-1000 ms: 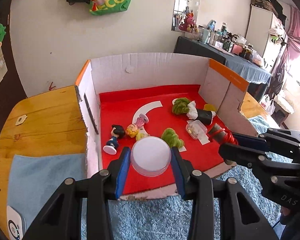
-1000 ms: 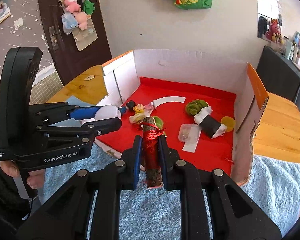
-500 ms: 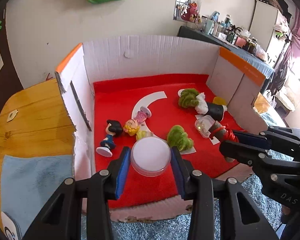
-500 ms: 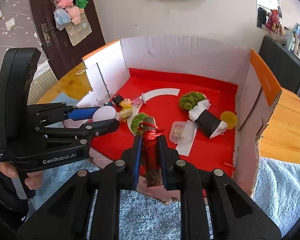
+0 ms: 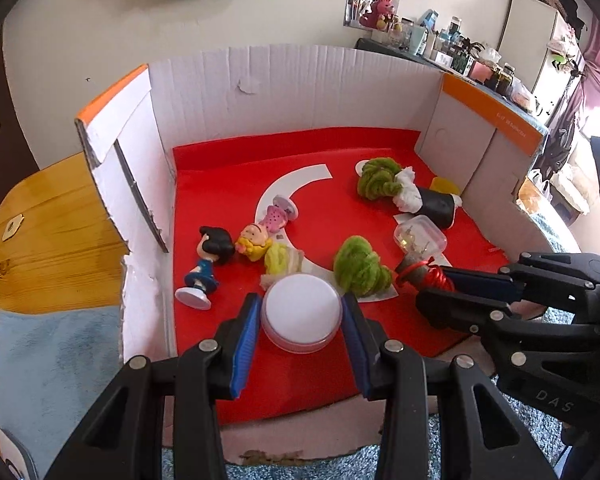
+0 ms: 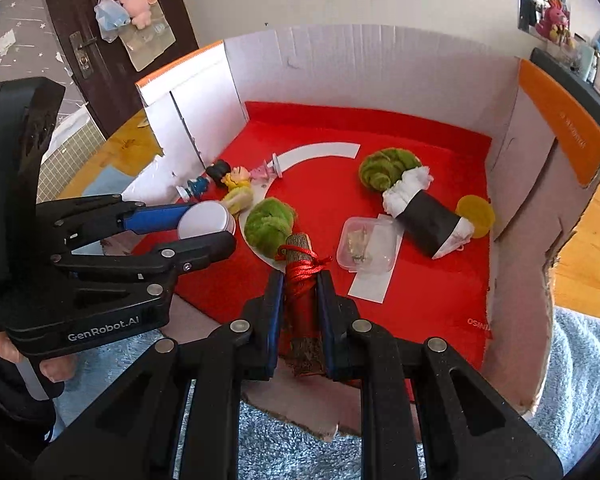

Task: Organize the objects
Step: 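Carry the lid with the left tool while the right tool carries the ribbon stick into the box, then open the left tool to release the lid while the right tool releases the ribbon stick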

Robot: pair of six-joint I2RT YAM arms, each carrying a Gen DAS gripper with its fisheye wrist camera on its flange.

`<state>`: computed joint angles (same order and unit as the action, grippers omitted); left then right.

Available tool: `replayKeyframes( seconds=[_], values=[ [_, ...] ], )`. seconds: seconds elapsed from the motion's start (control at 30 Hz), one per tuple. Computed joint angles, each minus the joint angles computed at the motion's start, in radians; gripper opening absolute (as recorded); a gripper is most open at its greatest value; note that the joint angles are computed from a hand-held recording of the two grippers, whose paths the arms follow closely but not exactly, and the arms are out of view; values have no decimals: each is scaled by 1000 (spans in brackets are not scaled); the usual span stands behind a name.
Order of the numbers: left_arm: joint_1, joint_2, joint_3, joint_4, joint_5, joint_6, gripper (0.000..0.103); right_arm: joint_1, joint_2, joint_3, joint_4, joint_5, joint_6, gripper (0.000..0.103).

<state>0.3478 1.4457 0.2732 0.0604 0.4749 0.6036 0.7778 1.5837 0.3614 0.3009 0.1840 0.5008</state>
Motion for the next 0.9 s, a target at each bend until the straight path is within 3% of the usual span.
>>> replayKeyframes(
  seconds=[0.9],
  values=[
    [-18, 53, 12, 58, -16, -37, 43, -58, 54, -2, 55, 6, -3, 16]
  ],
)
